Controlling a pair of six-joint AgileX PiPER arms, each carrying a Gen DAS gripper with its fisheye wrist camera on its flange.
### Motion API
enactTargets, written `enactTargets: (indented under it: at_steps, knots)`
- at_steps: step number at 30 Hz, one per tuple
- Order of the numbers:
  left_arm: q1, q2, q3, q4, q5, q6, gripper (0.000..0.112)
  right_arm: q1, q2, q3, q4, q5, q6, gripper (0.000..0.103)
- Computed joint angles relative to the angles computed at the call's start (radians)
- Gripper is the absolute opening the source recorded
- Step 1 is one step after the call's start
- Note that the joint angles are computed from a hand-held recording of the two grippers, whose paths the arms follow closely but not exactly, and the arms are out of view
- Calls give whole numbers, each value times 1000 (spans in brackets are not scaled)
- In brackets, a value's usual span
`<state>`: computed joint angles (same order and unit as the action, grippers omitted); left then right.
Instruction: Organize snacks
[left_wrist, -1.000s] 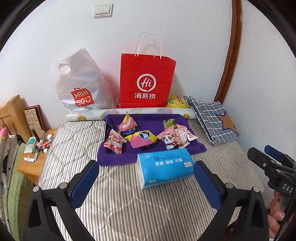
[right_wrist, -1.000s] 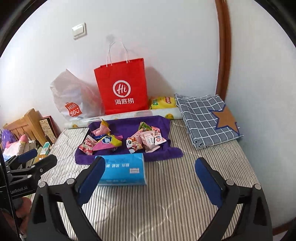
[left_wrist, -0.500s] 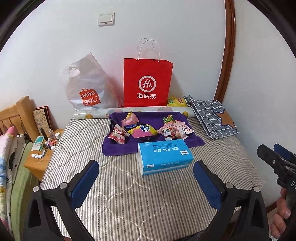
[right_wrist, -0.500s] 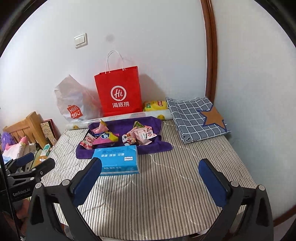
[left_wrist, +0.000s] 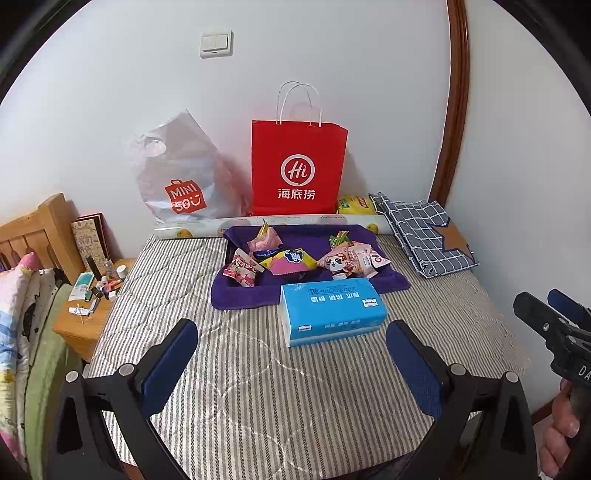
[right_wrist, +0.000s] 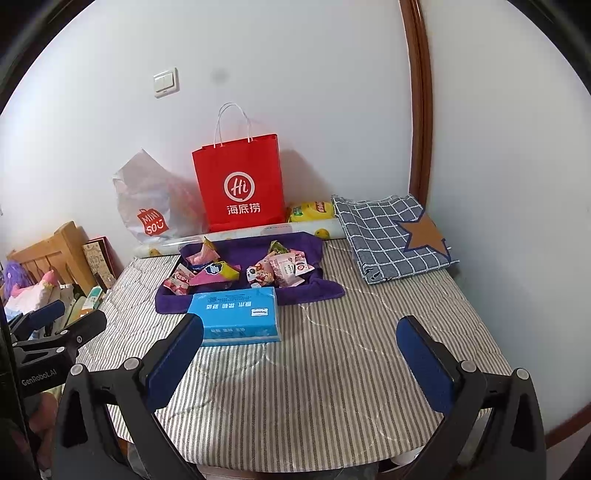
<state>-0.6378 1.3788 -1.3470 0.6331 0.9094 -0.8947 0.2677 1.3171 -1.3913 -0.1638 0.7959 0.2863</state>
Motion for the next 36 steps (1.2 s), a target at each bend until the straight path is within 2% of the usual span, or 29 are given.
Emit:
enactTargets:
  at_steps: [36]
  knots:
    - [-14,-8,11,-2,-1,-7,103,-22,-31,20,19,1,-15,103]
